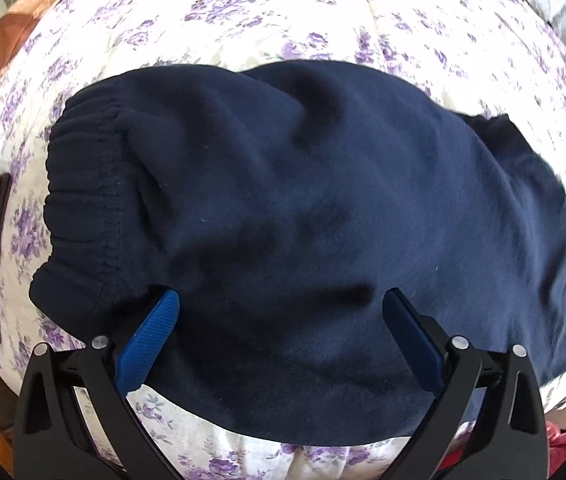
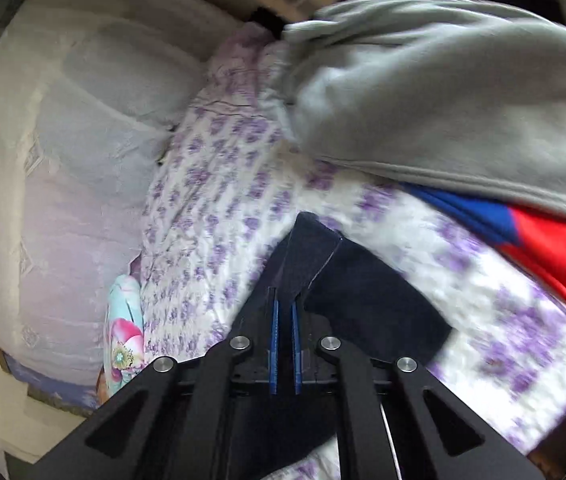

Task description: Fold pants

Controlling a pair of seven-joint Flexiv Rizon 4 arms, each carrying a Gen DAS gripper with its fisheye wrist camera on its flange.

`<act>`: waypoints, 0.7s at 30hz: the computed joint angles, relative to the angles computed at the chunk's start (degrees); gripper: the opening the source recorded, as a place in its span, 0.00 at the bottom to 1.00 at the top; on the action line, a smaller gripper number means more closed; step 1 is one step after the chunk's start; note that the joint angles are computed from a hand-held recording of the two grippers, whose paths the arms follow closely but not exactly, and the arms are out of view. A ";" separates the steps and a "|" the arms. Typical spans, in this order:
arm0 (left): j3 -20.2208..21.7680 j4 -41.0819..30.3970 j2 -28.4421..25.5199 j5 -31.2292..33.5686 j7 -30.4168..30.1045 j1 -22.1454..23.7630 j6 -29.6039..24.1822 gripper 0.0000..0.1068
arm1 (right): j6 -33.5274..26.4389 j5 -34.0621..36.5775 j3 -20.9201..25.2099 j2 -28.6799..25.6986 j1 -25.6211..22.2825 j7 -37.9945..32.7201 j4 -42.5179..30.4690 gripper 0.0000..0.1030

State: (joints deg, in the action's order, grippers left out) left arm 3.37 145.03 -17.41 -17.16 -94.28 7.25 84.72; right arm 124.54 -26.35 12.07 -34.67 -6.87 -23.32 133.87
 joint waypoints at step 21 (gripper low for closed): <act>3.09 -1.57 -0.71 8.10 -4.53 -1.02 -1.43 0.93 | -1.60 5.95 -5.37 0.54 9.46 -10.58 -1.61 0.18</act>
State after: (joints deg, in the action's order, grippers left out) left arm 6.46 143.46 -18.12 -9.05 -98.81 6.22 83.29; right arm 122.95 -20.40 6.70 -34.13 2.59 -33.89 132.26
